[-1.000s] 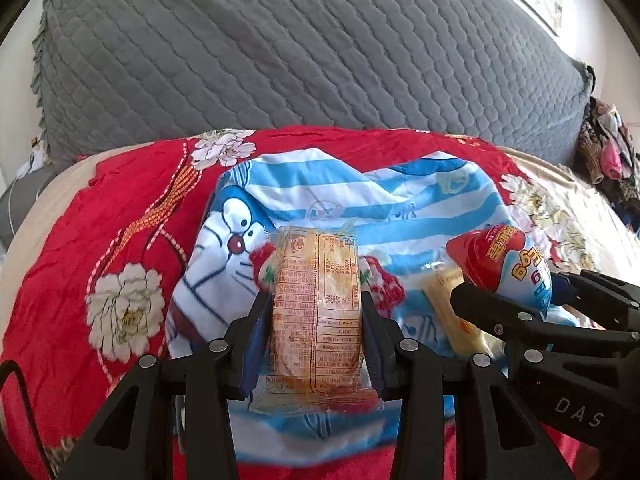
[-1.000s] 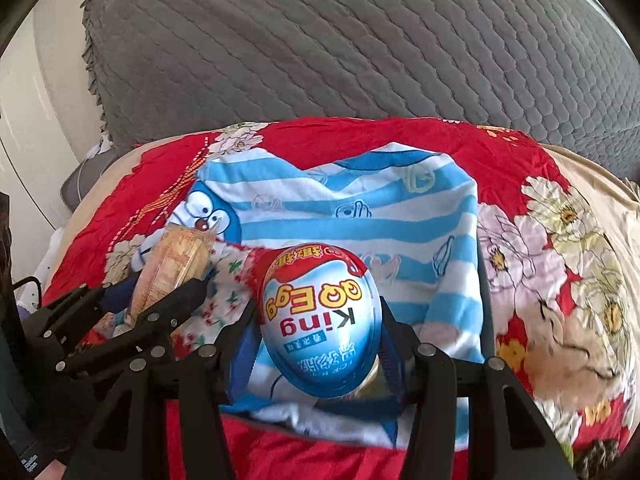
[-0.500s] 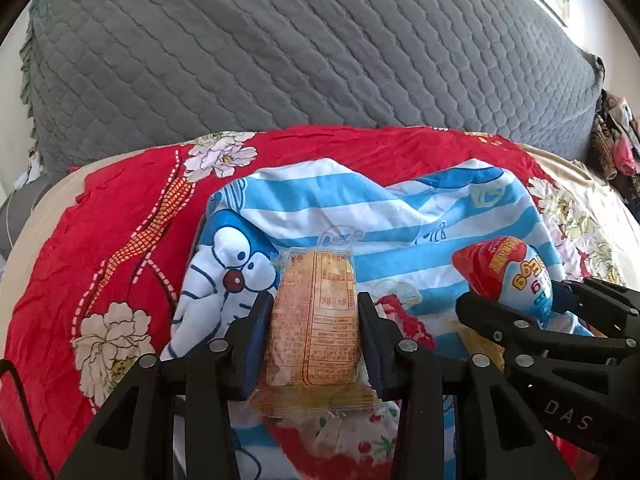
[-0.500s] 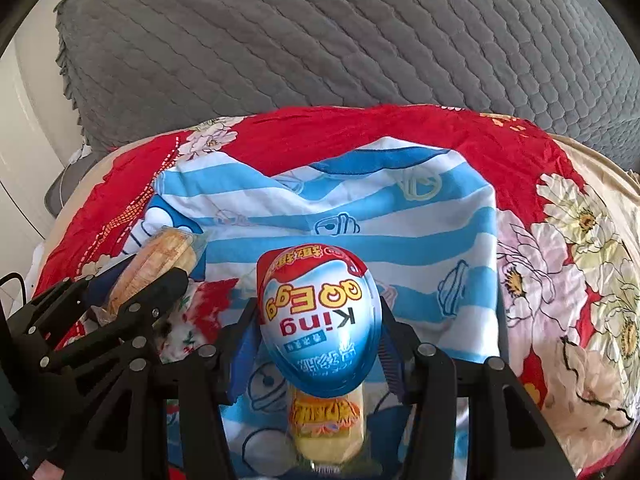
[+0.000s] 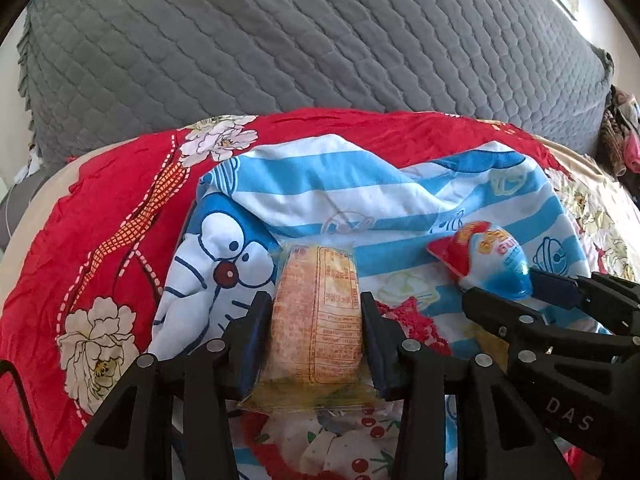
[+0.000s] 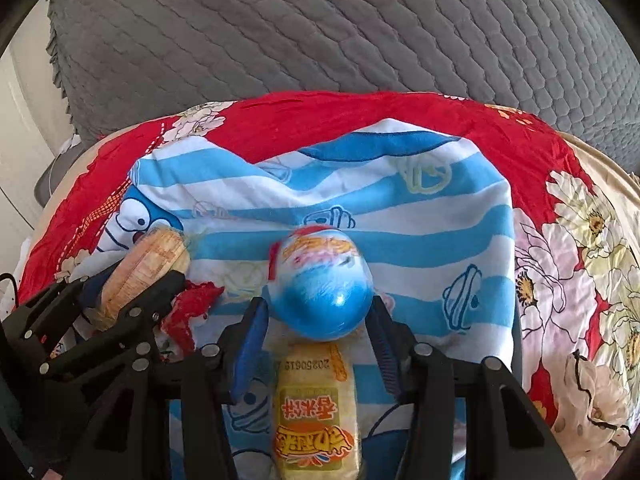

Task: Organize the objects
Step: 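Carry the egg and wafer pack over the shirt in the tray, then open both tools to release the egg and wafer pack onto the shirt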

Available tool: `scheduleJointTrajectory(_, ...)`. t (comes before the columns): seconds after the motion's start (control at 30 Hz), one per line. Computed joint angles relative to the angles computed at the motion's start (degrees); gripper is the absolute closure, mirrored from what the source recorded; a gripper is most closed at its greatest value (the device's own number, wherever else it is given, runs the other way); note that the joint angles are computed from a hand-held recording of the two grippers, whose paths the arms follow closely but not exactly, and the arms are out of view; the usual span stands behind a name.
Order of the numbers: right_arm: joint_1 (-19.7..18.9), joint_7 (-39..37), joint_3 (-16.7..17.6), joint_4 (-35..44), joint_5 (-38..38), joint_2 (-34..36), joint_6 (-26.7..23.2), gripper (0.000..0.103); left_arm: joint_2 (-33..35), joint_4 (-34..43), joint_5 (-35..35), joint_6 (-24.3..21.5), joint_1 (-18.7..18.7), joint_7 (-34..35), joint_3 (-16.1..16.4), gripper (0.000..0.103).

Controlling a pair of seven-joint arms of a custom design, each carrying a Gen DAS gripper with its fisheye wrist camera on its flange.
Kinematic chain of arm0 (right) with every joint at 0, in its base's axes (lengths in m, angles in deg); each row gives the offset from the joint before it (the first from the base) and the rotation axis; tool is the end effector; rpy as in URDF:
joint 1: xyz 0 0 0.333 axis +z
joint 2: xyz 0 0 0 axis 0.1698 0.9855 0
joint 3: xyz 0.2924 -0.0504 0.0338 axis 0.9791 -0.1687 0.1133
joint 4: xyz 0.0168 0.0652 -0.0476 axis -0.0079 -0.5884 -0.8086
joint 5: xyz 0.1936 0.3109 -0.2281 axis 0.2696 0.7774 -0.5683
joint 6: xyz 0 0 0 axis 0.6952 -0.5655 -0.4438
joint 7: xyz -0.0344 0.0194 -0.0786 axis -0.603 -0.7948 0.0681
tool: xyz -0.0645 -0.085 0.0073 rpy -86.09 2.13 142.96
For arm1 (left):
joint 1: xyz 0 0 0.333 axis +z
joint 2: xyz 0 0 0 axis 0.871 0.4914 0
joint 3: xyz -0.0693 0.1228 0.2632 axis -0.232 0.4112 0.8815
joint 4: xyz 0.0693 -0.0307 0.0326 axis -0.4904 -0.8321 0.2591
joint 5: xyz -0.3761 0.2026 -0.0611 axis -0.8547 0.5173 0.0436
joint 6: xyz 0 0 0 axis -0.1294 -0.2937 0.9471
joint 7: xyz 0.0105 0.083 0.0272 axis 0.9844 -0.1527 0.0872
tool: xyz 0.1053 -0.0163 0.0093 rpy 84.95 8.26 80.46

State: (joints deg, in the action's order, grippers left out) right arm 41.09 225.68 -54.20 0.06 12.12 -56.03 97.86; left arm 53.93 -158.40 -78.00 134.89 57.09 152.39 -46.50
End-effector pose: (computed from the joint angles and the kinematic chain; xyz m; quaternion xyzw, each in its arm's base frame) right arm 0.6464 0.3844 0.3982 -0.5266 0.7972 -0.2232 0.1934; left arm 0.7218 -0.1769 0.3919 -0.4530 0.8173 -0.3169 0.1624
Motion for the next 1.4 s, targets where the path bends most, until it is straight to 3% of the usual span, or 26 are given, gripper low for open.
scheduleJointTrajectory(0.1,0.21,0.7,-0.13,-0.57,-0.42,-0.51,-0.07,0.052,-0.09,-0.03,-0.44,-0.18,0.28,0.24,-0.23,0.056)
scheduleJointTrajectory(0.23,0.6,1.77,-0.13,-1.2,-1.49,-1.28,-0.47,0.052,-0.62,-0.42,-0.44,-0.13,0.25,-0.38,0.05,0.043)
scheduleJointTrajectory(0.63,1.03,2.83,0.61,-2.41,-2.77,-2.54,-0.69,0.052,-2.77,-2.05,-0.84,-0.94,0.56,-1.21,0.5,0.029)
scheduleJointTrajectory(1.03,1.57,5.85,1.45,-5.93,-4.29,-5.62,-0.39,0.052,-6.47,-5.83,-5.05,-1.36,2.27,2.27,-0.25,0.024)
scheduleJointTrajectory(1.4,2.45,9.82,3.07,-10.08,-6.71,-9.45,-1.36,0.044,-12.37,-12.09,-12.09,-1.71,3.32,7.68,0.04,0.012)
